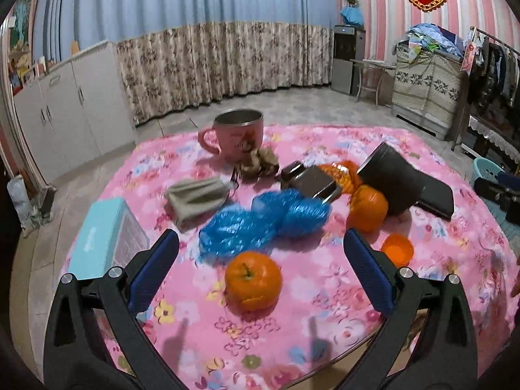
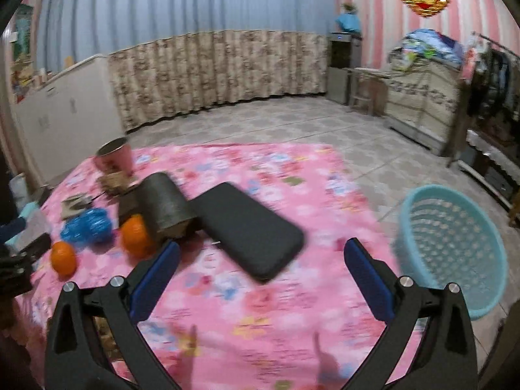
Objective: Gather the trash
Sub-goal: 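Return both tools to the table and grasp a mandarin with the left tool, then grasp the small orange dish with the right tool while the left tool lifts the mandarin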
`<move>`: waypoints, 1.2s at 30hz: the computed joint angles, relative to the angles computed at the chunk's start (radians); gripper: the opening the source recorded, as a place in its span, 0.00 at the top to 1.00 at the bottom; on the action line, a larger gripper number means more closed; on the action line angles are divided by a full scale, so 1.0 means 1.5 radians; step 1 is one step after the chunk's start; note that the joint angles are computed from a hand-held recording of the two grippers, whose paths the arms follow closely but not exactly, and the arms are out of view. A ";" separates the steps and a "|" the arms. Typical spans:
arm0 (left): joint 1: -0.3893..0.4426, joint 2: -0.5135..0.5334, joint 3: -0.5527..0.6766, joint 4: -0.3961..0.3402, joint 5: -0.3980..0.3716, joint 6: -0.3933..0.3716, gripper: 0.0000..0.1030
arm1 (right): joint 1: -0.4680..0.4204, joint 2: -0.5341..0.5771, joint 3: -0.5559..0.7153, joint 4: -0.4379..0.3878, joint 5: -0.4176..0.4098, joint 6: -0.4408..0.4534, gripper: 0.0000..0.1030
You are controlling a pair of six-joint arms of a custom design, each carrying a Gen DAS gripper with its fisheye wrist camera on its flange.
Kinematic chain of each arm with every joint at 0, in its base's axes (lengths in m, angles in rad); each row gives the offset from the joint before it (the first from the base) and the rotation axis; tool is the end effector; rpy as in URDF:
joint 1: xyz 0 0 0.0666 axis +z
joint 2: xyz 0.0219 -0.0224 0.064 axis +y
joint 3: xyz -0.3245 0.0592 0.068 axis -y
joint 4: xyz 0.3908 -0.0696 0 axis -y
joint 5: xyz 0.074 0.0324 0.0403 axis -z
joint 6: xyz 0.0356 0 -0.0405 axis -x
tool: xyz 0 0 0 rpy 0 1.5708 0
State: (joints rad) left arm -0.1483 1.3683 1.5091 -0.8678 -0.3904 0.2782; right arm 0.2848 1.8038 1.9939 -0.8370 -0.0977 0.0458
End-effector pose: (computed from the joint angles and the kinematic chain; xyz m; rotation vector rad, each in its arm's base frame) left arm 0.4865 -0.0594 0.4458 -0.3427 2.2154 0.2194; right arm 0.6075 0.1811 0.4384 -0.4194 2.1848 0.2400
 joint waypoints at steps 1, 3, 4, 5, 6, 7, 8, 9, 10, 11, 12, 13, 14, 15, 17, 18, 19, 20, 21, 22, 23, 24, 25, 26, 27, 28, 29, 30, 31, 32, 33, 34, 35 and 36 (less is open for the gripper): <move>0.002 0.000 -0.002 -0.001 0.002 0.001 0.05 | 0.008 -0.006 -0.016 0.022 0.012 0.009 0.04; 0.005 0.007 -0.002 -0.010 0.009 0.010 0.05 | 0.018 -0.004 -0.019 0.034 0.031 0.019 0.04; 0.010 0.012 -0.001 -0.014 0.023 0.017 0.05 | 0.021 0.004 -0.008 0.025 0.036 0.023 0.04; 0.011 0.013 -0.003 -0.016 0.029 0.022 0.05 | 0.021 0.019 0.016 0.006 0.042 0.029 0.04; 0.014 0.019 0.001 -0.022 0.036 0.028 0.05 | 0.026 0.034 0.041 -0.023 0.056 0.031 0.04; 0.016 0.024 0.002 -0.022 0.039 0.031 0.05 | 0.026 0.046 0.061 -0.038 0.056 0.029 0.04; 0.017 0.028 0.004 -0.022 0.039 0.030 0.05 | 0.025 0.054 0.073 -0.044 0.046 0.020 0.04; 0.018 0.031 0.003 -0.022 0.040 0.028 0.05 | 0.023 0.054 0.071 -0.041 0.025 0.004 0.04; 0.020 0.039 0.006 -0.026 0.044 0.026 0.05 | 0.020 0.051 0.065 -0.037 0.010 -0.009 0.04; 0.021 0.042 0.006 -0.027 0.046 0.027 0.05 | 0.021 0.051 0.060 -0.036 0.008 -0.020 0.04; 0.025 0.050 0.012 -0.033 0.056 0.031 0.07 | 0.023 0.052 0.057 -0.039 0.007 -0.025 0.04; 0.028 0.053 0.013 -0.035 0.067 0.034 0.09 | 0.025 0.054 0.056 -0.044 0.004 -0.024 0.04; 0.033 0.054 0.013 -0.037 0.079 0.037 0.09 | 0.030 0.059 0.057 -0.056 0.003 -0.014 0.04; 0.036 0.056 0.012 -0.037 0.086 0.041 0.10 | 0.037 0.060 0.052 -0.062 0.006 -0.002 0.04; 0.038 0.057 0.007 -0.032 0.085 0.038 0.13 | 0.049 0.059 0.038 -0.064 0.020 0.018 0.04; 0.040 0.060 0.009 -0.035 0.089 0.037 0.15 | 0.055 0.057 0.031 -0.063 0.024 0.027 0.04; 0.043 0.063 0.011 -0.036 0.102 0.039 0.19 | 0.058 0.057 0.028 -0.062 0.027 0.033 0.04; 0.045 0.066 0.014 -0.040 0.111 0.040 0.22 | 0.062 0.056 0.023 -0.060 0.031 0.036 0.04; 0.047 0.069 0.016 -0.043 0.117 0.040 0.27 | 0.065 0.055 0.020 -0.058 0.033 0.039 0.04; 0.049 0.073 0.019 -0.047 0.125 0.041 0.34 | 0.067 0.055 0.019 -0.060 0.034 0.042 0.04; 0.051 0.075 0.020 -0.049 0.134 0.043 0.38 | 0.070 0.057 0.023 -0.065 0.036 0.047 0.04; 0.055 0.079 0.024 -0.053 0.147 0.046 0.47 | 0.072 0.059 0.026 -0.068 0.039 0.051 0.04; 0.058 0.081 0.023 -0.054 0.154 0.046 0.55 | 0.073 0.060 0.028 -0.069 0.039 0.052 0.04; 0.060 0.082 0.024 -0.056 0.155 0.050 0.55 | 0.075 0.065 0.035 -0.078 0.036 0.053 0.04; 0.060 0.079 0.022 -0.054 0.158 0.052 0.56 | 0.076 0.069 0.040 -0.086 0.028 0.051 0.05; 0.061 0.078 0.019 -0.053 0.160 0.053 0.56 | 0.076 0.074 0.047 -0.094 0.021 0.047 0.05; 0.060 0.077 0.019 -0.055 0.161 0.054 0.56 | 0.076 0.080 0.057 -0.104 0.011 0.044 0.05; 0.058 0.074 0.018 -0.055 0.161 0.053 0.56 | 0.077 0.085 0.065 -0.113 0.008 0.043 0.05; 0.059 0.073 0.015 -0.053 0.160 0.049 0.57 | 0.078 0.090 0.071 -0.119 0.010 0.043 0.06; 0.056 0.070 0.013 -0.051 0.155 0.046 0.57 | 0.080 0.097 0.081 -0.126 0.013 0.043 0.06; 0.054 0.069 0.011 -0.050 0.150 0.043 0.57 | 0.081 0.105 0.092 -0.135 0.012 0.040 0.07; 0.052 0.067 0.010 -0.049 0.145 0.041 0.57 | 0.082 0.111 0.100 -0.142 0.016 0.039 0.11; 0.051 0.066 0.008 -0.049 0.143 0.040 0.57 | 0.082 0.116 0.107 -0.148 0.014 0.035 0.11; 0.051 0.066 0.008 -0.050 0.143 0.041 0.57 | 0.082 0.124 0.118 -0.158 0.010 0.027 0.13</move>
